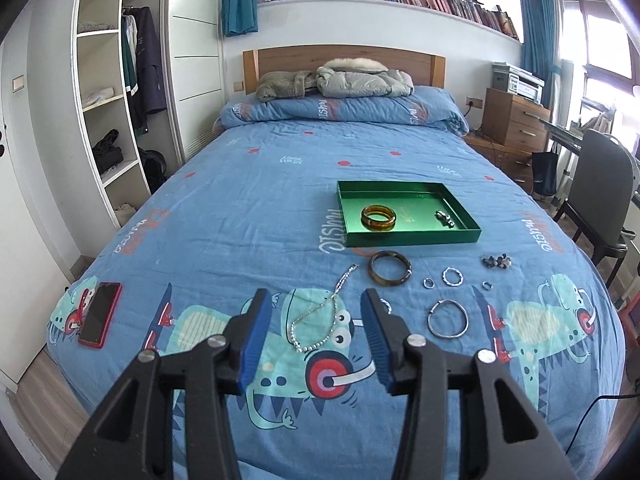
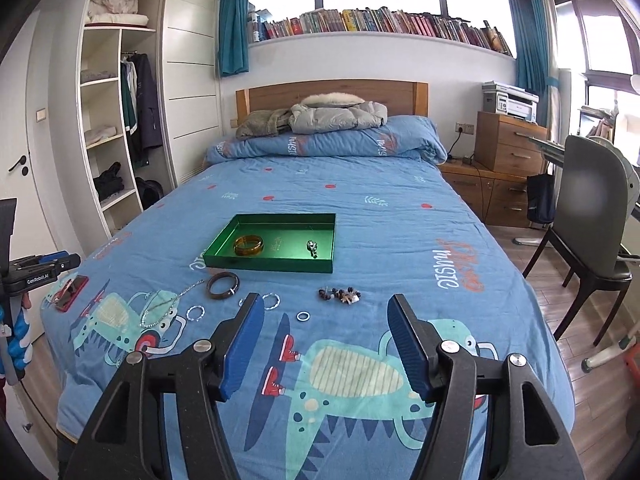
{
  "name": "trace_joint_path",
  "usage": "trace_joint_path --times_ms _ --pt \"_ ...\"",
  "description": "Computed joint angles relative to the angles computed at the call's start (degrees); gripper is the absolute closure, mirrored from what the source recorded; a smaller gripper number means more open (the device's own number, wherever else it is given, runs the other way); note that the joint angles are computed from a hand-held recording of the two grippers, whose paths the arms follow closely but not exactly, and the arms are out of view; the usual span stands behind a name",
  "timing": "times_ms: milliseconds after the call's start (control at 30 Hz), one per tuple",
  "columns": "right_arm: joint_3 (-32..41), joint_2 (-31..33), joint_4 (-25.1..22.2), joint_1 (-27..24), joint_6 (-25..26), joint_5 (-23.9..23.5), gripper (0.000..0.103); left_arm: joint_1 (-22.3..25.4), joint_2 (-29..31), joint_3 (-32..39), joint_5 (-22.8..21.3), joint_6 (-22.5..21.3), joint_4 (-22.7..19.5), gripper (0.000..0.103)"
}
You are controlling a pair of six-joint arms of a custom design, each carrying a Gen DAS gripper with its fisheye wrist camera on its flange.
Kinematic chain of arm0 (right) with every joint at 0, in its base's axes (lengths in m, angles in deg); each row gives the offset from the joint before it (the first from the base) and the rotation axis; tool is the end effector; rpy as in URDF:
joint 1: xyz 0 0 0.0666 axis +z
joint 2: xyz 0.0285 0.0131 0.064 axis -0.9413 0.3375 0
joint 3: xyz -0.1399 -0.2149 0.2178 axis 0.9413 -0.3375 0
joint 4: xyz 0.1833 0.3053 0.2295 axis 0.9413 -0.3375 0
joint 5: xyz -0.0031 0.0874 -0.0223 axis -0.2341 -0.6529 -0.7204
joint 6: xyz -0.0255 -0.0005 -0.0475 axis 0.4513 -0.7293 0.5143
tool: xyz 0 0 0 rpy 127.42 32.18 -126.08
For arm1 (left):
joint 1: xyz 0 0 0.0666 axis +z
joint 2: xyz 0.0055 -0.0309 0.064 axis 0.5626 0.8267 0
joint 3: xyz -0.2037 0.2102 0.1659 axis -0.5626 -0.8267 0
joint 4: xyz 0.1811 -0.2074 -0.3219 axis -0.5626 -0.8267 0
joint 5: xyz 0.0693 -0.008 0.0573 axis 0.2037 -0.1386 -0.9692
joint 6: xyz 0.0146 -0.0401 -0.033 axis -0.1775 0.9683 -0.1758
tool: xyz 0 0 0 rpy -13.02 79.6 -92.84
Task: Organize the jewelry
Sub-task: 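Withdraw both open tools from the tray toward the remaining jewelry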
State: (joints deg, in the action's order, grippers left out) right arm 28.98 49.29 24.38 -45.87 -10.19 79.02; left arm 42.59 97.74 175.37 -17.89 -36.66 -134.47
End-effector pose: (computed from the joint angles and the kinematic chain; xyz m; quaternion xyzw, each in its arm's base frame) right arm 0.4734 0.1909 0.4900 0.1680 0.8533 -0.0755 0.4879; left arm 0.6695 0.0817 0.5118 0.2144 0.8698 -0.0924 0.4347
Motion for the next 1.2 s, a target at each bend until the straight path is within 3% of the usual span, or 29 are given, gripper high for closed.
trace_joint_path --times_ms 200,433,733,900,1067,1200 --pt "-3.37 -0.37 0.7 1.82 -3.27 1.03 0.027 -0.14 -7.04 -14.19 0.02 -0.7 5.7 0.057" --pt "-3.42 2.93 -0.32 2.13 -6.03 -0.57 0.024 -1.3 -8.37 -19.24 -2.04 -2.85 7.32 0.052" --pt "-2.38 7.39 2.73 -0.17 -5.2 -7.51 0.024 -3.45 -2.96 -14.75 -4.4 -3.38 4.84 0.052" --pt "-0.53 10.36 2.94 -1.56 -4.48 -10.43 0.041 -4.6 1.68 -9.58 -4.8 -4.25 1.84 0.052" --pt "2.36 14.42 2.71 -2.81 -3.32 -14.06 0.05 -5.88 6.17 -4.25 -5.22 -5.49 -0.98 0.052" --pt "4.46 17.14 3.07 -3.73 -2.55 -16.31 0.051 -6.64 9.28 -0.35 -5.33 -5.97 -2.79 0.052"
